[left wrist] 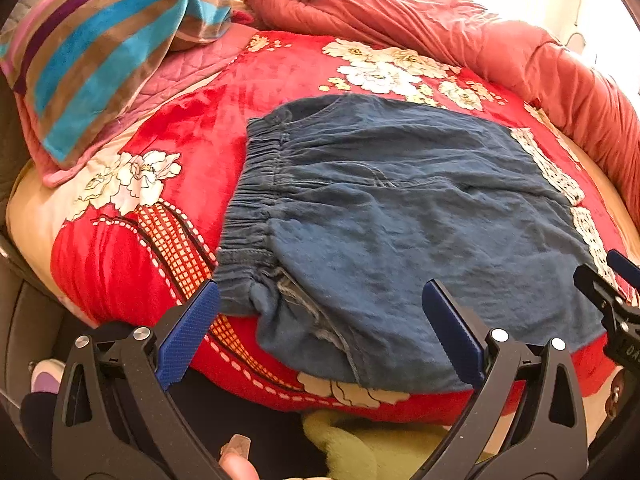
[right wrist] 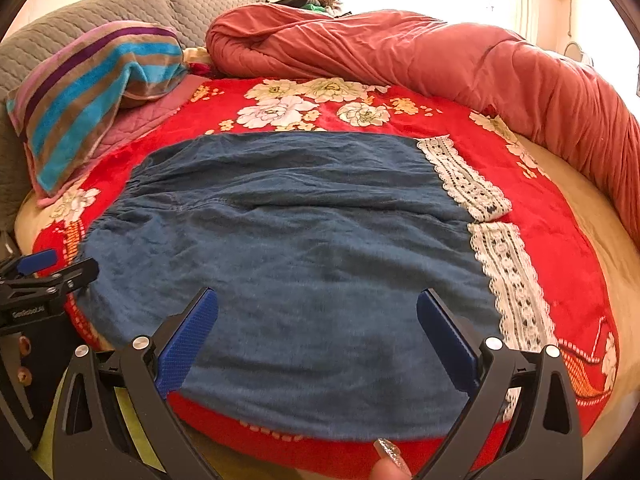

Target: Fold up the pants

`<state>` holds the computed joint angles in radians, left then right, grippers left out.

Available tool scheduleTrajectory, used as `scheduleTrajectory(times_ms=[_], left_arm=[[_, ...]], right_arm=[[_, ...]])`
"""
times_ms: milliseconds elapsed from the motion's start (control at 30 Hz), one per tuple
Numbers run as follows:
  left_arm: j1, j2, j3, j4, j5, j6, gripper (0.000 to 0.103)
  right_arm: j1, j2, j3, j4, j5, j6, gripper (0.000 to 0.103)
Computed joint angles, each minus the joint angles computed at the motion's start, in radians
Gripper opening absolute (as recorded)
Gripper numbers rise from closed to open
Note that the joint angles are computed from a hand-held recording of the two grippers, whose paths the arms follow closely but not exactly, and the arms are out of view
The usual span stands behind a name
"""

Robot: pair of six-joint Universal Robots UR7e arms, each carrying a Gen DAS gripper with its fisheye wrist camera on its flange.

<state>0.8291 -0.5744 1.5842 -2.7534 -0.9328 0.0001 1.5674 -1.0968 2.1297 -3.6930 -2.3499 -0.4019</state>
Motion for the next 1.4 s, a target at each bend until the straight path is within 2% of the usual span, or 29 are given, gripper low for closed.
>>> scheduleTrajectory(times_ms=[133, 433, 600, 667, 733, 800, 967, 1100, 1300, 1400], left_arm=[[0.015, 0.014, -0.028, 0.007, 0.008, 0.003, 0.095], [0.059, 0.053, -0.126, 0.064, 0.005, 0.007, 0.095], [0.079, 0.080, -0.199, 0.105, 0.003, 0.012, 0.095], [0.086, 0.092, -0.235, 0.122, 0.007, 0.012, 0.095], [0.095, 0.108, -0.278, 0.137, 0.012, 0.010, 0.095], [0.103, 0.126, -0.327, 0.166, 0.018, 0.012, 0.095], [0.117, 0.172, -0.428, 0.209, 0.036, 0.034, 0.095], [0.139, 0.218, -0.542, 0.281, -0.026, 0.068, 0.095], [0.152, 0.312, -0.718, 0.374, -0.037, 0.103, 0.095], [0.165, 0.351, -0.801, 0.435, -0.072, 0.093, 0.095]], right_arm=[[-0.008, 0.024, -0.053, 0.023, -0.005, -0.036, 0.099], [-0.029, 0.057, -0.172, 0.127, 0.022, -0.052, 0.099], [-0.030, 0.084, -0.243, 0.173, 0.042, -0.093, 0.099], [-0.034, 0.084, -0.272, 0.230, 0.070, -0.087, 0.099], [-0.043, 0.078, -0.300, 0.301, 0.115, -0.068, 0.099], [-0.045, 0.086, -0.335, 0.342, 0.127, -0.062, 0.099], [-0.047, 0.132, -0.432, 0.377, 0.131, -0.122, 0.099], [-0.047, 0.173, -0.513, 0.401, 0.122, -0.179, 0.099], [-0.053, 0.238, -0.648, 0.498, 0.126, -0.255, 0.099], [-0.059, 0.270, -0.709, 0.550, 0.128, -0.281, 0.099]])
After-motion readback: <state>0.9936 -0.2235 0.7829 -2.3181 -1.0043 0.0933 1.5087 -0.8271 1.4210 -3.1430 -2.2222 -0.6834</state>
